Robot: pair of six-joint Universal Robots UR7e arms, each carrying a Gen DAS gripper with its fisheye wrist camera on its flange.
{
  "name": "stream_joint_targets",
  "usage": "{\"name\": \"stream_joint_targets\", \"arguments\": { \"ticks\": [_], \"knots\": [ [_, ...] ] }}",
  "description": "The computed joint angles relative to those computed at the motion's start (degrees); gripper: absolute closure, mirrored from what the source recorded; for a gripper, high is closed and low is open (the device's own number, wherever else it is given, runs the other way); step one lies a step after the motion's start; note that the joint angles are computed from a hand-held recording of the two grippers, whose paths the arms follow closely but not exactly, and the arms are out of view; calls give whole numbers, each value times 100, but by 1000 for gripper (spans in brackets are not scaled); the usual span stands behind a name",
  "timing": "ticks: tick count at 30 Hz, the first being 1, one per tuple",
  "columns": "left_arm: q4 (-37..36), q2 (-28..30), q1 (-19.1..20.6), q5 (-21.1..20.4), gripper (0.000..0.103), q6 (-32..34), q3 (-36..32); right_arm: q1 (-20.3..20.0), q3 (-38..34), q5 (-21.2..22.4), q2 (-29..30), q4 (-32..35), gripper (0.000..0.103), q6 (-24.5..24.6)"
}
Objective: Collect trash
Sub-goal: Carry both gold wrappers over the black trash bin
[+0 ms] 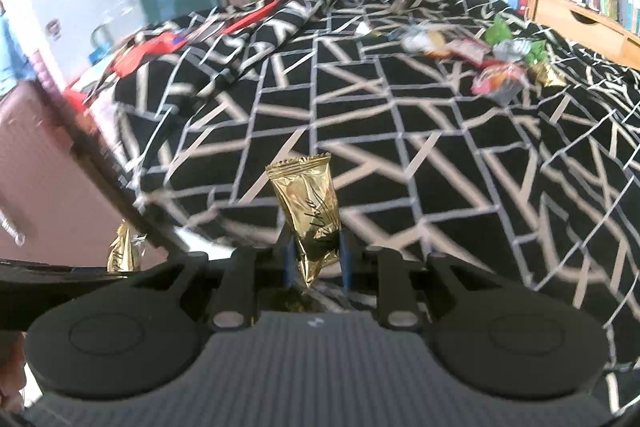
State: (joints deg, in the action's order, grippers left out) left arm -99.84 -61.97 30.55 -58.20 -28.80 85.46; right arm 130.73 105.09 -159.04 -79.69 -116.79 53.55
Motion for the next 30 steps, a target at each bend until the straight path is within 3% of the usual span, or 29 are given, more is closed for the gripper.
{"name": "stream_joint_targets", "arguments": {
  "ticks": [9,20,25,30],
  "knots": [
    [-37,-629,208,-129,79,-62,805,58,390,440,234,-324,77,130],
    [-535,-675,671,-133,79,358,1368,-372,851,940,487,-1518,77,-781],
    [-642,-725,758,-171,79,371,1428,-391,835,934,521,-1454,77,-707],
    [-664,-959,756,-275,79,643,1542,-170,683,764,603,-994,77,-202]
  ]
}}
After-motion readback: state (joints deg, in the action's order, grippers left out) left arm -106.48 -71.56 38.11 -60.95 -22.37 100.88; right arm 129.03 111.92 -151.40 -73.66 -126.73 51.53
